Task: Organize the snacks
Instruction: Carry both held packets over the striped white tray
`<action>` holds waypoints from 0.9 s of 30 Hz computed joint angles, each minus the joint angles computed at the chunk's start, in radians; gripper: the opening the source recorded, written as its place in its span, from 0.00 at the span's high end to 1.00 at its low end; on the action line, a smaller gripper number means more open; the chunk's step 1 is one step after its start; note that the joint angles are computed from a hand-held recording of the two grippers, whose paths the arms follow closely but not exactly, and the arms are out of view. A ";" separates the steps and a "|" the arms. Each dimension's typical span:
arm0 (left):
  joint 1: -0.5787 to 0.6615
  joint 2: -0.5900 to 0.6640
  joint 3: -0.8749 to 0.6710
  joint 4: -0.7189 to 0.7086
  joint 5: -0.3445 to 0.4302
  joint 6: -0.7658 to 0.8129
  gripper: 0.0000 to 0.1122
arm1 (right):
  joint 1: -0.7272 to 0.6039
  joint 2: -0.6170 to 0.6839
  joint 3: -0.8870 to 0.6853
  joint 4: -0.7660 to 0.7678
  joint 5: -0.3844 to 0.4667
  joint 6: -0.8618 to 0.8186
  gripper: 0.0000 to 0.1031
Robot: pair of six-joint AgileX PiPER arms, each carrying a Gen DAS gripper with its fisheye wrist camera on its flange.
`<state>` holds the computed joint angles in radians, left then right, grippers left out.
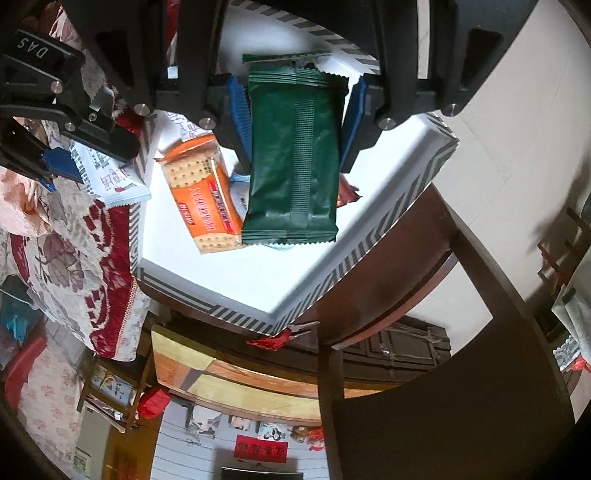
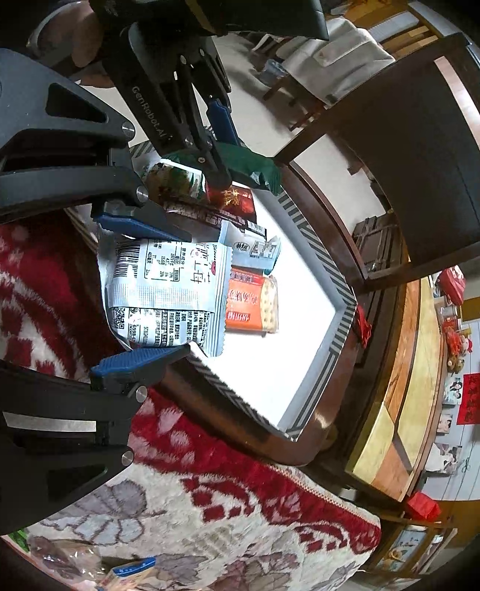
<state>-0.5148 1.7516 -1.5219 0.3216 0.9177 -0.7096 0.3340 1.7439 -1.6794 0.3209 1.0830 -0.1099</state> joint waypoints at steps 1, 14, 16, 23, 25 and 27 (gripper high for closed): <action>0.004 0.001 0.003 -0.001 -0.003 -0.001 0.59 | 0.006 0.009 -0.006 -0.003 -0.002 0.004 0.50; 0.047 0.037 0.004 -0.020 -0.018 0.006 0.59 | 0.048 0.131 -0.102 -0.024 0.006 0.020 0.50; 0.052 0.046 0.001 -0.023 -0.018 0.009 0.59 | 0.051 0.158 -0.128 -0.023 0.015 0.025 0.50; 0.056 0.070 -0.010 -0.019 -0.012 0.007 0.59 | 0.071 0.214 -0.178 -0.021 0.015 0.025 0.50; 0.056 0.078 -0.015 -0.009 -0.005 -0.007 0.58 | 0.077 0.224 -0.183 -0.027 0.009 0.032 0.50; 0.063 0.083 -0.016 -0.024 -0.002 -0.001 0.58 | 0.077 0.228 -0.189 -0.023 0.004 0.023 0.49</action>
<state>-0.4514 1.8349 -1.5383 0.2980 0.9153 -0.7108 0.4111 1.9724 -1.8681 0.2977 1.0867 -0.0874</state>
